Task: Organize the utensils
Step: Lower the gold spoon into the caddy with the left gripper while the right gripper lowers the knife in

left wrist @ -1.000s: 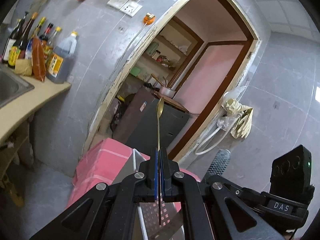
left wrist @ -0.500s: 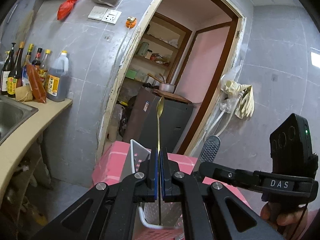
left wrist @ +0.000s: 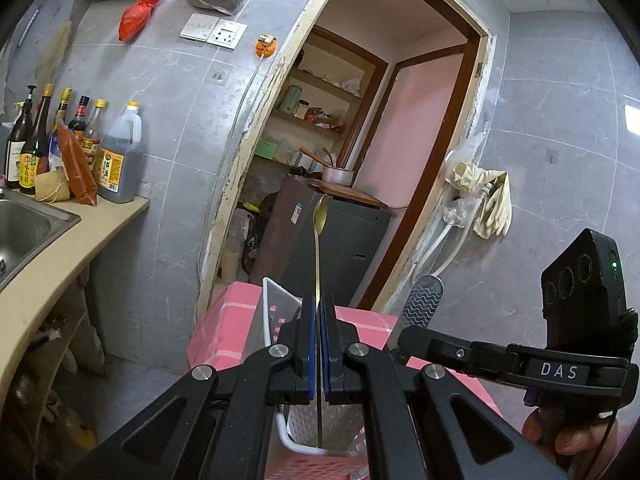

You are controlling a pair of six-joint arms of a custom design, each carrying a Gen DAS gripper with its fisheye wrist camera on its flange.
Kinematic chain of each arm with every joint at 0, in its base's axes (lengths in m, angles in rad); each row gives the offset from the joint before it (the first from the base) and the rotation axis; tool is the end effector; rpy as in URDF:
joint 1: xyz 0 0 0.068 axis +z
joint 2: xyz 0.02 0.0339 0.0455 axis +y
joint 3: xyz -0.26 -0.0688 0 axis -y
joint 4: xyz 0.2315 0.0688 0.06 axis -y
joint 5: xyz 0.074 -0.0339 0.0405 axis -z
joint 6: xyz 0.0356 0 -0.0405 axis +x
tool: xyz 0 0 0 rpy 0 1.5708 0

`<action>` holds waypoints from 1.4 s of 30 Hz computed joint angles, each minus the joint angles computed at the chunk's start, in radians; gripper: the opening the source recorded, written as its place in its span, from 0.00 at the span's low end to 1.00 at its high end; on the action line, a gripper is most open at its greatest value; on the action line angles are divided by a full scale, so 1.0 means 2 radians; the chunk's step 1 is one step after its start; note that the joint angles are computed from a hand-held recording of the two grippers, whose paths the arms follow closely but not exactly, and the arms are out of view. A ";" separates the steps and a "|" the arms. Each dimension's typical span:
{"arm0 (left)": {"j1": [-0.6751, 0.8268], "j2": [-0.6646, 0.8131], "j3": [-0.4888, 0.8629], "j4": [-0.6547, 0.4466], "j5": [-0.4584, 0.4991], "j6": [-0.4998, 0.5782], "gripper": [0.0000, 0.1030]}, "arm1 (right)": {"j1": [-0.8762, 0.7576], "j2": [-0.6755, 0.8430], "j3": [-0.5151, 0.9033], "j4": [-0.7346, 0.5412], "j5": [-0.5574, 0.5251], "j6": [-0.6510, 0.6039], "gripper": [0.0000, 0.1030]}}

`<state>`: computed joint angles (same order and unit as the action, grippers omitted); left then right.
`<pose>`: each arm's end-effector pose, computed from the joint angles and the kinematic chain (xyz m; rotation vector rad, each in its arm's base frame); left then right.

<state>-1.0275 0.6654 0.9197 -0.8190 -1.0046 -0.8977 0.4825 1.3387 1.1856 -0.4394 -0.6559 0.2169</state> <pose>0.0790 -0.0727 0.3405 -0.4236 1.8206 -0.2464 0.2406 0.1505 0.3334 -0.6850 2.1239 1.1024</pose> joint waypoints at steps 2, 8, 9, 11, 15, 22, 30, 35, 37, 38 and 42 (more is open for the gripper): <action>-0.002 0.002 0.001 -0.002 -0.001 -0.002 0.03 | 0.000 0.000 0.000 0.000 0.000 0.000 0.01; -0.009 0.005 0.006 -0.011 -0.008 -0.005 0.03 | 0.001 -0.001 -0.005 0.003 0.000 0.000 0.01; -0.009 0.005 0.006 -0.011 -0.008 -0.005 0.03 | 0.001 -0.002 -0.006 0.002 0.001 -0.001 0.02; -0.009 0.005 0.006 -0.011 -0.008 -0.005 0.03 | 0.002 -0.001 -0.008 0.003 0.001 -0.001 0.02; -0.010 0.008 0.008 -0.016 -0.011 -0.005 0.03 | 0.004 -0.002 -0.010 0.001 0.001 -0.001 0.02; -0.016 0.020 0.016 -0.029 -0.023 -0.002 0.03 | 0.005 0.002 -0.007 -0.005 0.001 -0.001 0.02; -0.018 0.016 0.013 -0.024 -0.019 -0.009 0.03 | 0.003 0.002 -0.010 -0.016 -0.001 -0.001 0.04; -0.024 0.016 0.013 -0.027 -0.025 -0.015 0.03 | -0.005 -0.005 -0.014 -0.014 -0.005 0.006 0.06; -0.023 0.016 0.013 -0.027 -0.025 -0.015 0.03 | -0.007 -0.008 -0.013 -0.016 -0.005 0.007 0.06; -0.023 0.016 0.013 -0.026 -0.025 -0.014 0.03 | -0.008 -0.010 -0.014 -0.016 -0.005 0.008 0.06; -0.027 0.020 0.015 -0.031 -0.029 -0.016 0.03 | -0.013 -0.016 -0.016 -0.018 -0.008 0.009 0.06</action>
